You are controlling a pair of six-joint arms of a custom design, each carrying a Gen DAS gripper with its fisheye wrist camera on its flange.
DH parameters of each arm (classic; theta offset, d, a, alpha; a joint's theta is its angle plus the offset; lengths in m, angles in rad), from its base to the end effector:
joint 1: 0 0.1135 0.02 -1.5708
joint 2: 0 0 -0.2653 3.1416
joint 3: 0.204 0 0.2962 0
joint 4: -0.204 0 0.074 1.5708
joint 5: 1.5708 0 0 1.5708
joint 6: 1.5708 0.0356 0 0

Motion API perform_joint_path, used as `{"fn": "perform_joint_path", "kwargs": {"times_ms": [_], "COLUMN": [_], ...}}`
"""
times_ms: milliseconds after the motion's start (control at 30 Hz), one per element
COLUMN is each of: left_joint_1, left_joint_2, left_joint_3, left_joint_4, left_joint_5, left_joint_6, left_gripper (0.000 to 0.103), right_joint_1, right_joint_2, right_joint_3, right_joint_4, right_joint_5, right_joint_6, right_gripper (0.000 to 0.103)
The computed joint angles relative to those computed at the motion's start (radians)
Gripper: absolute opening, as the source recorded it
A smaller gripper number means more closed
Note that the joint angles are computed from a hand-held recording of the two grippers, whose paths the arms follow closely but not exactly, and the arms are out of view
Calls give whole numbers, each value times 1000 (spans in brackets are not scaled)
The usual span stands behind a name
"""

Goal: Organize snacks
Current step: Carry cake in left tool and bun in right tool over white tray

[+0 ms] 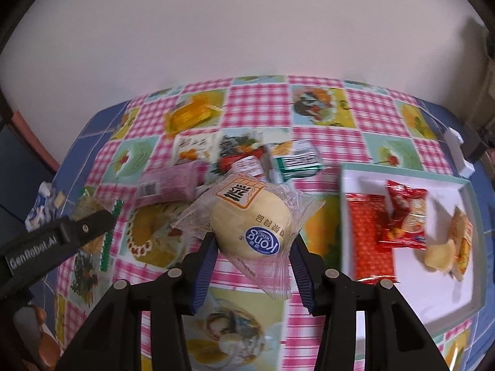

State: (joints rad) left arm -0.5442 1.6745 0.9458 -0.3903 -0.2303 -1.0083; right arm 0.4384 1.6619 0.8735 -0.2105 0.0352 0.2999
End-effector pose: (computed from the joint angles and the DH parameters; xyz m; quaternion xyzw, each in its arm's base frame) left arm 0.3047 -0.1749 0.1312 -0.2477 0.9363 -0.0760 0.2372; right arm 0.3179 0.1476 0.1221 -0.0614 0.9573 0.0860 0.2691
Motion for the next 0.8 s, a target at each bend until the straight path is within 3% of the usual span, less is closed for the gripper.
{"fn": "perform_joint_path", "kwargs": {"times_ms": [333,533,800], "left_joint_1": [-172,-267,-352], "left_joint_2": [213,366,557], "left_joint_3": [260,453,674], "left_joint_4": [-40,-91,-156], "left_joint_5": [9,15,55], "left_joint_6": [82,164,268], "left_gripper": [58,58,58], "right_joint_1": [-294,-448,-554], "right_joint_2": [-106,-93,-108], "right_joint_3": [-99,-103,-128], "right_joint_4": [-28,-82,-109], "right_joint_5": [-41,-32,-71], "right_joint_6": [-4,-13,-38], "right_gripper": [50,50,50]}}
